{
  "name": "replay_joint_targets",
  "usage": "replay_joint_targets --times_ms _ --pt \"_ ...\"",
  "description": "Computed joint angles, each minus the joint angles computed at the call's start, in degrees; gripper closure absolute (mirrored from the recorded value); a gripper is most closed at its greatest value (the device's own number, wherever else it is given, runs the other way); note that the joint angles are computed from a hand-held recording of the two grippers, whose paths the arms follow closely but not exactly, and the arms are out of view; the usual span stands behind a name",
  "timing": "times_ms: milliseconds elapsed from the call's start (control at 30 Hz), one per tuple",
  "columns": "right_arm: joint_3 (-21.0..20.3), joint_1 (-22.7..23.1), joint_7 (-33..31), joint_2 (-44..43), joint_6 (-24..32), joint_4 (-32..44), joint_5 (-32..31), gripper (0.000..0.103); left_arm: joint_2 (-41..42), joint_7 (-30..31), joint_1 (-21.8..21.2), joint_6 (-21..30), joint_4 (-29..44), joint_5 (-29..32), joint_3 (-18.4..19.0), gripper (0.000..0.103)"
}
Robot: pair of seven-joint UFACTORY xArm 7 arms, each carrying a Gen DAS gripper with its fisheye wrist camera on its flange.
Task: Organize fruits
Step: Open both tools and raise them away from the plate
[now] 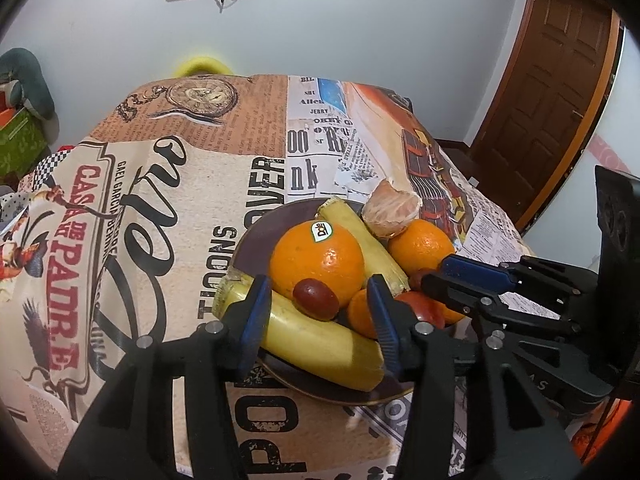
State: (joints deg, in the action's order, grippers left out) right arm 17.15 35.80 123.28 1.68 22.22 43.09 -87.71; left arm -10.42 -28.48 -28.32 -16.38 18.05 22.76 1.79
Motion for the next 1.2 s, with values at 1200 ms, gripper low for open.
replay_joint_targets --times_ms 1200 --pt "26.24 -2.43 -13.86 -38.16 22.53 -4.9 27.82 0.078 -78.68 3.06 -5.08 39.12 -13.9 -17.99 -18.47 0.051"
